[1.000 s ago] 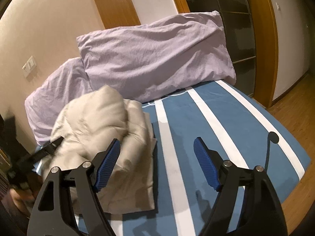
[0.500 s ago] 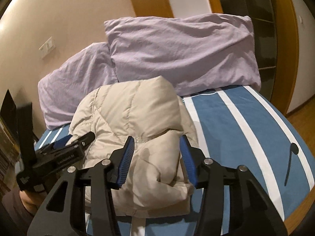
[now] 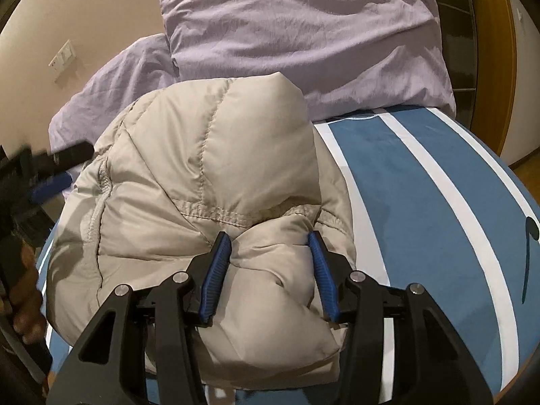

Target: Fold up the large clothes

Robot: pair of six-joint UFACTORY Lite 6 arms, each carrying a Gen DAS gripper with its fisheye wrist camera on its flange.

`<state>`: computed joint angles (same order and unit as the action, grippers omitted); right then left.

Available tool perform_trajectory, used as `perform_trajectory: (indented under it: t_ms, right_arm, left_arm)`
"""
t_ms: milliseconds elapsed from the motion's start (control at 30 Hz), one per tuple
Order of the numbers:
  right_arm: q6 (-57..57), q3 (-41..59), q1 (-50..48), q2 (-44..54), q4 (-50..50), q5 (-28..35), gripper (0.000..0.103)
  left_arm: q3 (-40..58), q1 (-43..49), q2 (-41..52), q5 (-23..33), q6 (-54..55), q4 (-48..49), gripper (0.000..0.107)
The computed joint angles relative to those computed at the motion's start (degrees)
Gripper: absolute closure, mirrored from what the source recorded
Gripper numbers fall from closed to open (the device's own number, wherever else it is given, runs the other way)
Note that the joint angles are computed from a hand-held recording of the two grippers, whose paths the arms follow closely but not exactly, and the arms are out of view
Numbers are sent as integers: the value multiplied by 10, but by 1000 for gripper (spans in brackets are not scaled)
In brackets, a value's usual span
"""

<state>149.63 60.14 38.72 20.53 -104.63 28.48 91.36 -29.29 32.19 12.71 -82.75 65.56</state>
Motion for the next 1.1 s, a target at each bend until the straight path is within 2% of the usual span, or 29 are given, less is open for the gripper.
perform_trajectory:
  t_ms: [200, 367, 467, 533, 633, 733, 900, 933, 1100]
  right_arm:
    - [5, 2, -1, 6, -7, 1, 53]
    - [-62, 10, 7, -2, 42, 18, 48]
    - [-103, 12, 11, -21, 74, 28, 43]
    - [-115, 10, 12, -44, 80, 43, 36]
    - [-152, 33, 12, -61, 96, 51, 33]
    - [-224, 100, 5, -38, 139, 47, 33]
    - [-367, 259, -8, 59, 231, 46, 33]
    - [-409, 306, -15, 89, 261, 44, 33]
    - [-488, 416, -33, 166, 323, 55, 33]
  left_arm:
    - [78, -13, 73, 79, 15, 18, 12]
    - [72, 10, 96, 43, -44, 58, 7]
    - [69, 20, 102, 30, -56, 65, 6]
    - [66, 24, 104, 22, -69, 79, 6]
    - [67, 26, 107, 18, -76, 87, 6]
    - [71, 26, 111, 17, -71, 83, 6]
    - [67, 30, 112, 7, -91, 100, 6]
    - [65, 31, 111, 5, -100, 110, 6]
    - [48, 35, 104, -8, -171, 179, 6]
